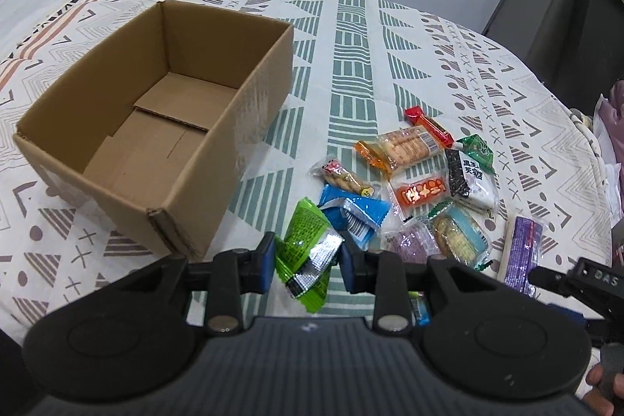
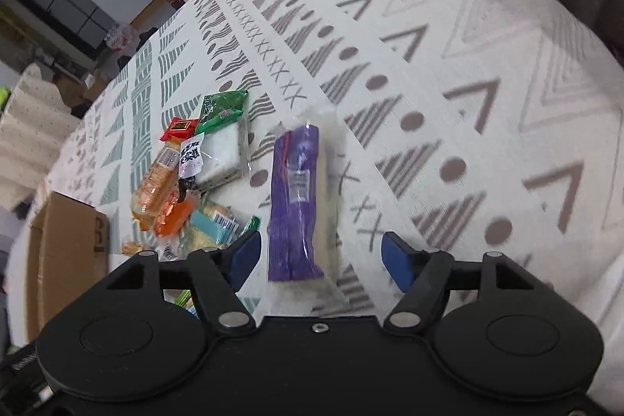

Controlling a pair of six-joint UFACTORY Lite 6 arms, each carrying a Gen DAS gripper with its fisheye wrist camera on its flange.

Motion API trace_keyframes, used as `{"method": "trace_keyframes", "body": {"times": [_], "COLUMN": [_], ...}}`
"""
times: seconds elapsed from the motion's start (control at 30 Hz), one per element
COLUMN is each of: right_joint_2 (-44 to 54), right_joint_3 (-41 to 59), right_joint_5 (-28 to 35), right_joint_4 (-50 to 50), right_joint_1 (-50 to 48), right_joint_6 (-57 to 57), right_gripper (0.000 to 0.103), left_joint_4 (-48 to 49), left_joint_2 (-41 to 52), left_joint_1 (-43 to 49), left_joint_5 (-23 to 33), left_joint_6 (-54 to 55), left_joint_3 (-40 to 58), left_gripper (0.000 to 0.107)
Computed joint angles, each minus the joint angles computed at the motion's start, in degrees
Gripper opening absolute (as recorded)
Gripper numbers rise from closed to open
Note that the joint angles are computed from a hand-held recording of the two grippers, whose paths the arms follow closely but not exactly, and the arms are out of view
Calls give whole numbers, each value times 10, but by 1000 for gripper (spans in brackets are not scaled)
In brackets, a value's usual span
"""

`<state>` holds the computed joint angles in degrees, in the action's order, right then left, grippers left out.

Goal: Organize snacks
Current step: 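Close the left tool on the green packet while the right tool grasps the purple bar, then carry both snacks over the cardboard box and open both tools to drop them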

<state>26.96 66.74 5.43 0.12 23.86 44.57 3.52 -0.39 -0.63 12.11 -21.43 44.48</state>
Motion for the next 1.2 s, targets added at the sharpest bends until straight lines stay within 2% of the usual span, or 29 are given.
{"method": "trace_keyframes", "body": {"times": [0.13,0.33,0.43,0.47,0.53,0.57,0.6,0.87,1.2], "right_joint_2": [47,115,135,141,140,135,129,13,-81], "right_joint_3": [55,145,171,178,178,173,169,69,40], "right_joint_5": [31,123,148,158,169,172,172,120,119], "right_joint_4": [-185,-330,-345,-355,-387,-398,-400,-458,-491], "right_joint_1": [21,65,77,81,86,87,86,86,106], "right_joint_6": [154,251,248,251,273,282,285,366,422], "right_gripper": [68,68,69,66,54,38,35,32,32], "left_joint_4": [45,26,-17,-17,-31,-26,-3,-46,-104], "left_joint_2": [23,46,47,44,39,36,34,-11,-79], "left_joint_1": [-7,-7,-1,1,6,8,9,26,56], "left_joint_5": [-14,-23,-12,-7,5,14,22,64,103], "left_joint_6": [-39,-15,35,41,61,61,42,97,165], "left_joint_3": [9,25,33,35,42,47,52,70,76], "left_gripper": [32,32,32,32,32,32,32,32,32]}}
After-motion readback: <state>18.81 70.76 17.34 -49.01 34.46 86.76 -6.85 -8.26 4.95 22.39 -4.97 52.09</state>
